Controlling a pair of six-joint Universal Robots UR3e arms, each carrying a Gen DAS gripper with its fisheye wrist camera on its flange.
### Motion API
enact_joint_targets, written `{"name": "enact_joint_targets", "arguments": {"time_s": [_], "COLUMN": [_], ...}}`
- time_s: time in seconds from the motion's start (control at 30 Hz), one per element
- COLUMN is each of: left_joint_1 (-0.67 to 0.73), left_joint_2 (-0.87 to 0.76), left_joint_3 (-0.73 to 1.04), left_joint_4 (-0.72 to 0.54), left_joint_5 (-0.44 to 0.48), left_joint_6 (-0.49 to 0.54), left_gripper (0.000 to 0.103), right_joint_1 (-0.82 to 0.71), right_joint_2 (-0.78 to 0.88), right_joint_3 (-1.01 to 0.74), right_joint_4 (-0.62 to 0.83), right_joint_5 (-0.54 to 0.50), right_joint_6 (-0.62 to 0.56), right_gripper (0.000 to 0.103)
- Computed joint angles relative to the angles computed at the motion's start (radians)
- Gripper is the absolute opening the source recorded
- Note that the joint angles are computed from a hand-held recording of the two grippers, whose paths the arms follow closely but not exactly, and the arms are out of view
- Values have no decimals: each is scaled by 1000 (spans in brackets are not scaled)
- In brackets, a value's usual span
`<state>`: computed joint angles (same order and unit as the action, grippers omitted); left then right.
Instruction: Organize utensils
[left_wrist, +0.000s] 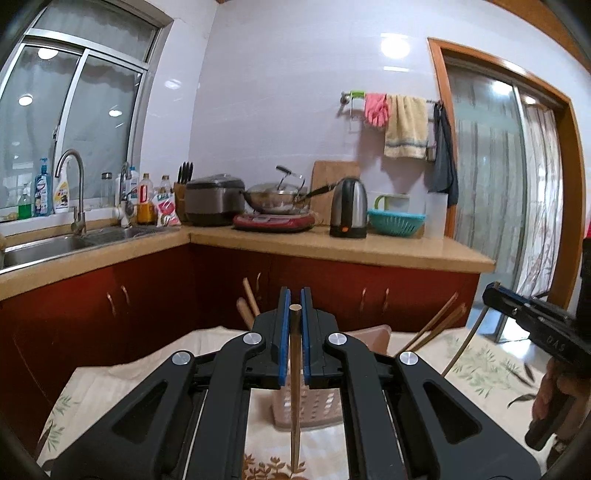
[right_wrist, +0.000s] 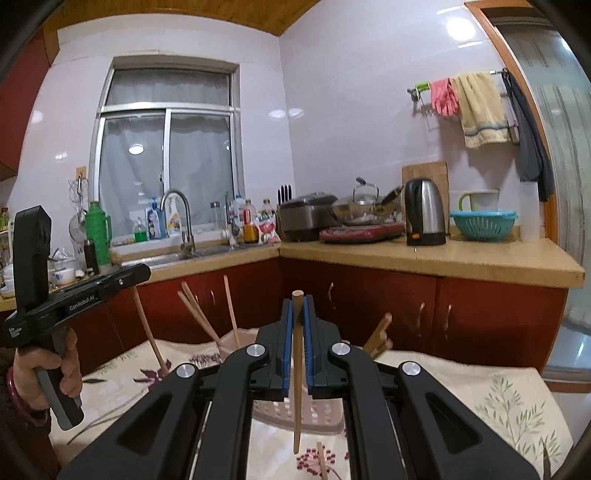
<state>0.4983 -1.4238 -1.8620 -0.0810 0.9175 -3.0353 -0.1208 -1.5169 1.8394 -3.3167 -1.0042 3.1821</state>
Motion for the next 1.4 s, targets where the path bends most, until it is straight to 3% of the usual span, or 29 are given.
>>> {"name": "enact_joint_targets", "arguments": {"time_s": [0.3,0.63,0.83,1.07,1.33,1.4], "left_joint_1": [-22,-163,-235,-266,-262,-262], "left_joint_2": [-79,-305,-440,-550,-573,-571], "left_joint_3": [248,551,637,684,605,576], "left_joint_4": [-28,46,100,84,69,69], "left_joint_5": [-30,145,245,279,277,279], "left_joint_6": [-97,-148,-154,-137,-109,-104], "left_gripper": [6,6,6,6,6,15], "right_joint_1": [-17,11,54,84,104,118], "right_joint_2": [27,191,305,390,424,422], "right_joint_3": [-175,-408,-502,-530,-498,-475], "right_joint_4": [11,4,14,36,68,74], "right_joint_5": [32,-19,-65,-94,-108,-125], "right_joint_6": [38,78,72,36,-1,-24], "right_gripper": [6,6,6,6,6,7]}}
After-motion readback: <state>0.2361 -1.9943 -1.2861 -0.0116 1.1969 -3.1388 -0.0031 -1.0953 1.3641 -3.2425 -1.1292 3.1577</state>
